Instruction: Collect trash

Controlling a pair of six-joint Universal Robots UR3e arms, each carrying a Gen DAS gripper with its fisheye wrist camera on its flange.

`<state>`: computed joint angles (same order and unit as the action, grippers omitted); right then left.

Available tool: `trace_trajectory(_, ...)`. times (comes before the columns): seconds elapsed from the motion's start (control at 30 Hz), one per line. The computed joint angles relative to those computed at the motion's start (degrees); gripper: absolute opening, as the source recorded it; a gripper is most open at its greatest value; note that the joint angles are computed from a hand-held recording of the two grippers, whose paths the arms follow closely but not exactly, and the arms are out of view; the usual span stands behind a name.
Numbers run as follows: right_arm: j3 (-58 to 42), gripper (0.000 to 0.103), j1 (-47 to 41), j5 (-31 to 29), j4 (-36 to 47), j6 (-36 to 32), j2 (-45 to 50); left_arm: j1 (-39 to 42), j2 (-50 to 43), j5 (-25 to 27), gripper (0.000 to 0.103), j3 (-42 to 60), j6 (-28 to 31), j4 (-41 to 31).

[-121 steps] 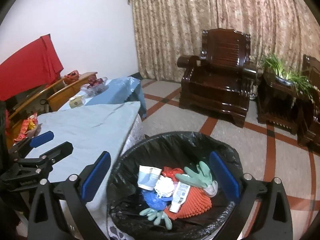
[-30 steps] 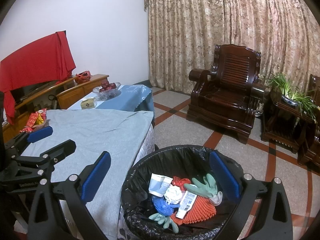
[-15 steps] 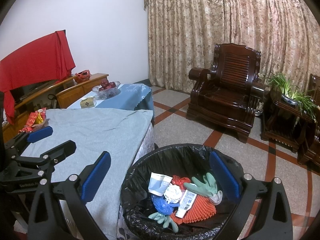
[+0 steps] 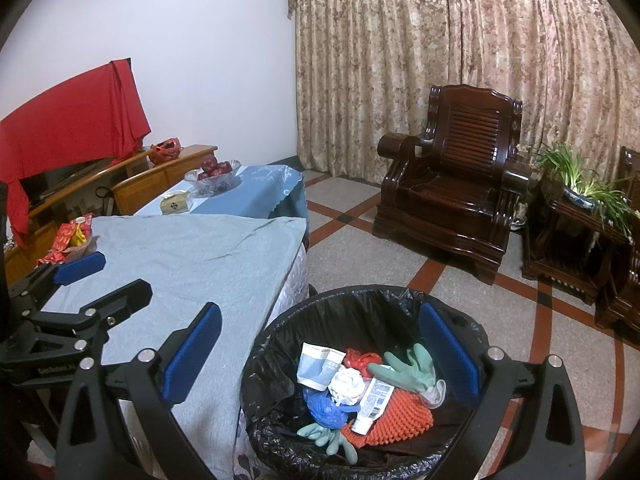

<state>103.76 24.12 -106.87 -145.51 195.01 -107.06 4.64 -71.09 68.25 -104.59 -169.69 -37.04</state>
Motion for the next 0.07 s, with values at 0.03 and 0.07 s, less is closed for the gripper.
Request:
trace_trajectory(0.03, 0.0, 0.097, -0.3, 0.3, -0.1, -0.1, 0.0, 0.0, -0.1, 0.0, 0.096, 0.1, 0.0, 0.1)
trace_trajectory(0.07, 0.0, 0.097, -0.3, 0.3, 0.0, 0.0, 0.0, -0.2, -0.2, 0.1, 0.096, 0.2, -0.1, 0.2)
